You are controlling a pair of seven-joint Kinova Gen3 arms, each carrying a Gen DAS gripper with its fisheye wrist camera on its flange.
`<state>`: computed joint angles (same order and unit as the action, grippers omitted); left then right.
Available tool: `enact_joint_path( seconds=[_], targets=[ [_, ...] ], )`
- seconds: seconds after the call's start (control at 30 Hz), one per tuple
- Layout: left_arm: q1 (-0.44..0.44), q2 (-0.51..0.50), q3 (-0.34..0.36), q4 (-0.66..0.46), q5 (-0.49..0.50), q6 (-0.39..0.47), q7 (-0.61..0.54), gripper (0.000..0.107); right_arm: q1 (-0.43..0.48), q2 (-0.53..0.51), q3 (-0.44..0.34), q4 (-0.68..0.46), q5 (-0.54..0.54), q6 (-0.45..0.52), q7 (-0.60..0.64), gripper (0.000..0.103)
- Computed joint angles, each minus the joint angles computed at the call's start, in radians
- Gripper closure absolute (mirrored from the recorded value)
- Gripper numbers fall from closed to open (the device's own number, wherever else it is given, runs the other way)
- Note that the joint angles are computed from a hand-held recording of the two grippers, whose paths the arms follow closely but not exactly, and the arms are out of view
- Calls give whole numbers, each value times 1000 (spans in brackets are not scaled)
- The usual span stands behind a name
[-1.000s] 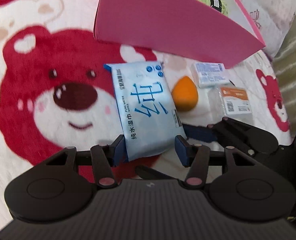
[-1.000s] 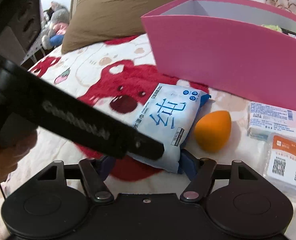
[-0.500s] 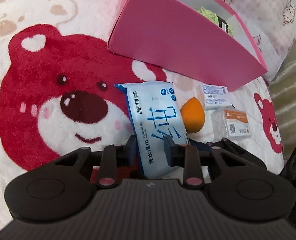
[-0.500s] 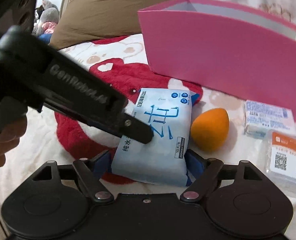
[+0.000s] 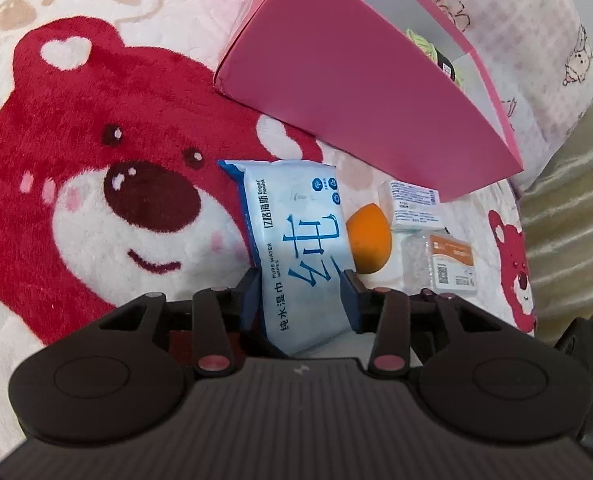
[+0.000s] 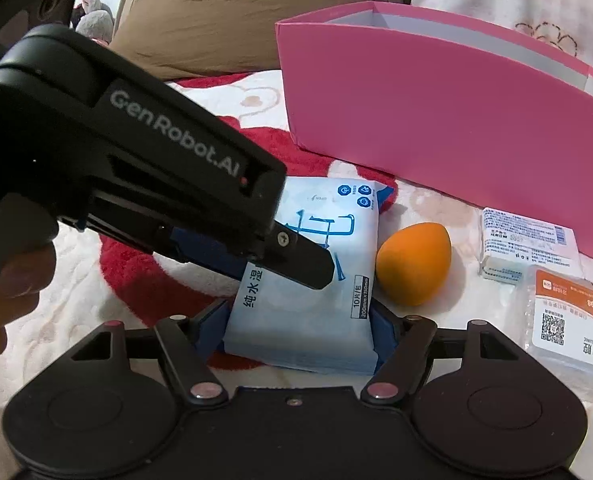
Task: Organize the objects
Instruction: 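Lift the wipes pack with the right tool and carry it to the box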
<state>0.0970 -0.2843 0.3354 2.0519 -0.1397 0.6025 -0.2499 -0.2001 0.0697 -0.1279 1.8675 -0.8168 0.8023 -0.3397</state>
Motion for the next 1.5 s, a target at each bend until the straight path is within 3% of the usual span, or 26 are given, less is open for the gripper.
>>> enact_joint_path(
  seconds=[0.2, 0.37, 0.53, 0.8, 1.13, 1.33, 1.5],
  targets=[
    [24, 27, 26, -69, -45, 86, -16, 67, 4, -14, 8, -18, 21, 38, -4, 30],
    [55, 23, 8, -95, -42, 109, -29, 67, 12, -20, 23, -36, 27, 81, -38, 30],
    [98, 46, -84, -142, 84, 160, -121, 67, 28, 4, 35, -103, 65, 183, -134, 31],
    [109, 54, -46, -218, 71, 264, -91, 67, 56, -21, 50, -127, 71, 259, -153, 32],
    [128, 47, 8, -299, 30, 364, -25, 67, 46, -136, 78, -42, 45, 253, -80, 32],
    [151, 35, 27, -339, -6, 403, -19, 67, 44, -192, 141, -15, -6, 298, -25, 32],
    [137, -5, 17, -334, 21, 381, -6, 67, 16, -191, 124, 3, -29, 197, 28, 32]
  ],
)
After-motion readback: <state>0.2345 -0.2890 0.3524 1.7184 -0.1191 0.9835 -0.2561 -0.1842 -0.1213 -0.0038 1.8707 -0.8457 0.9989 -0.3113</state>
